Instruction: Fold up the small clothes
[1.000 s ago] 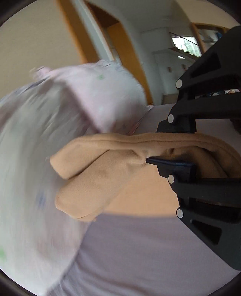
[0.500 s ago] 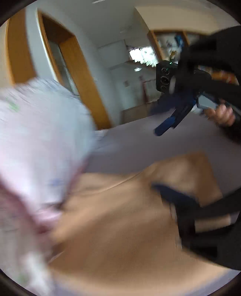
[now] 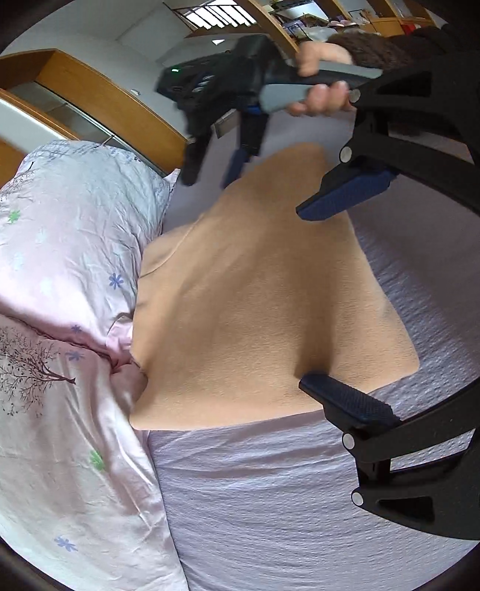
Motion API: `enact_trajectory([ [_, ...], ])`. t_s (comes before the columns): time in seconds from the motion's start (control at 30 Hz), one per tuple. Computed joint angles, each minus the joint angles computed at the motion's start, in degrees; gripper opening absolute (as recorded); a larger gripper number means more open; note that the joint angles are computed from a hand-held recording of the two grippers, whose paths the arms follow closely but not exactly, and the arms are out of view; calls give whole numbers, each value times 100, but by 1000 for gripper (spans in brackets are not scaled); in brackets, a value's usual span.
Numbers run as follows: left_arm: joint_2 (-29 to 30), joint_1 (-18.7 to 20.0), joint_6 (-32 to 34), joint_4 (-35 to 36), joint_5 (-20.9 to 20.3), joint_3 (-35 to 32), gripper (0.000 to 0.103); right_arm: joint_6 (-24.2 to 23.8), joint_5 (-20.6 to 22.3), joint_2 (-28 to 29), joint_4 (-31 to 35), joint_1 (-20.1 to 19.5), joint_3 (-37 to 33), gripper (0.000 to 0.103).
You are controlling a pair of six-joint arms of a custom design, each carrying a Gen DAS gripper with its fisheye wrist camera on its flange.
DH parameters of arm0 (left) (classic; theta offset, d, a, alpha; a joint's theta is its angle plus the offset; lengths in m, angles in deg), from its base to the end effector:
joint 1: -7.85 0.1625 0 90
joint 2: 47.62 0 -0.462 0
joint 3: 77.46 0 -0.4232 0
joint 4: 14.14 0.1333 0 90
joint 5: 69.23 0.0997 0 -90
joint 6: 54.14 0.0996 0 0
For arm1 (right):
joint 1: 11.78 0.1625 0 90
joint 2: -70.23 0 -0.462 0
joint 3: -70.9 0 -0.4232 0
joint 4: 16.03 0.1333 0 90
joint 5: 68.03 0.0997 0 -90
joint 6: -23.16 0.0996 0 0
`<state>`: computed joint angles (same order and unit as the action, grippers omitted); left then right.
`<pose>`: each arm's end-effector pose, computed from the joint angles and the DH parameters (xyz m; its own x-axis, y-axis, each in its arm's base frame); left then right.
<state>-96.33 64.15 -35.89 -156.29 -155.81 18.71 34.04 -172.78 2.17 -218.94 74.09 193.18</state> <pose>-0.2717 -0.6584 0.1069 -0.6181 0.7818 -0.0821 0.7861 0.6153 -0.0590 0.0678 -0.5605 0.2828 -0.9247 0.3793 -0.0313 0.2159 0.4549 -0.8640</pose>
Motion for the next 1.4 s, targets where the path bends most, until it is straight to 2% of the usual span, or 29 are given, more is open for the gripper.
enact_trajectory([
  [0.07, 35, 35, -106, 133, -90, -106, 85, 235, -389, 54, 118, 4, -198, 77],
  [0.13, 47, 75, -176, 244, -159, -195, 85, 483, -353, 45, 406, -146, -337, 64],
  [0.17, 66, 90, -208, 308, -187, -255, 85, 671, -129, 20, 674, -292, -407, 62],
  [0.23, 80, 98, -221, 392, -198, -316, 85, 922, 725, -10, 665, -585, -368, 62],
  [0.27, 100, 101, -213, 432, -214, -364, 85, 1021, 1054, -8, 595, -693, -343, 66],
  [0.3, 95, 112, -206, 471, -234, -385, 85, 1080, 1143, -19, 544, -760, -322, 70],
  [0.33, 104, 121, -216, 503, -254, -406, 85, 1141, 1098, -26, 501, -781, -308, 78],
  [0.4, 120, 143, -251, 558, -306, -445, 85, 1176, 1400, -51, 420, -894, -263, 80],
  [0.5, 132, 161, -265, 599, -358, -470, 85, 1196, 2173, -53, 516, -1099, -297, 82],
  [0.63, 146, 164, -278, 600, -371, -477, 85, 959, 1945, 68, 1015, -892, -605, 84],
  [0.73, 136, 173, -303, 598, -398, -465, 85, 805, 1500, 159, 1227, -683, -818, 84],
  [0.77, 131, 171, -308, 604, -392, -459, 85, 657, 1285, 187, 1389, -598, -905, 75],
  [0.8, 130, 159, -300, 605, -369, -451, 85, 526, 1087, 230, 1517, -520, -988, 61],
  [0.83, 131, 149, -283, 596, -344, -440, 85, 413, 933, 271, 1694, -459, -1077, 20],
  [0.9, 113, 121, -241, 555, -244, -385, 85, 183, 719, 335, 1772, -345, -1189, 17],
  [0.97, 92, 89, -113, 460, -140, -298, 85, -91, 603, 336, 1519, -233, -1214, 7],
  [1.03, 66, 49, 26, 326, -37, -190, 85, -233, 656, 307, 1276, -212, -1204, 7],
  [1.1, 39, 31, 61, 336, -14, -160, 85, -241, 222, 257, 1543, -124, -1240, 20],
  [1.17, -54, 50, 119, 416, -151, -131, 85, -184, -71, 85, 1663, -30, -1017, 63],
  [1.2, -118, 52, 166, 415, -204, -86, 85, -277, 4, -15, 1454, -7, -792, 67],
  [1.3, -388, 3, 601, 301, -310, 200, 85, -434, 415, -374, 1061, 64, 12, 68],
  [1.4, -581, -108, 1212, 281, -254, 463, 85, -523, 318, -572, 777, 196, 671, 68],
])
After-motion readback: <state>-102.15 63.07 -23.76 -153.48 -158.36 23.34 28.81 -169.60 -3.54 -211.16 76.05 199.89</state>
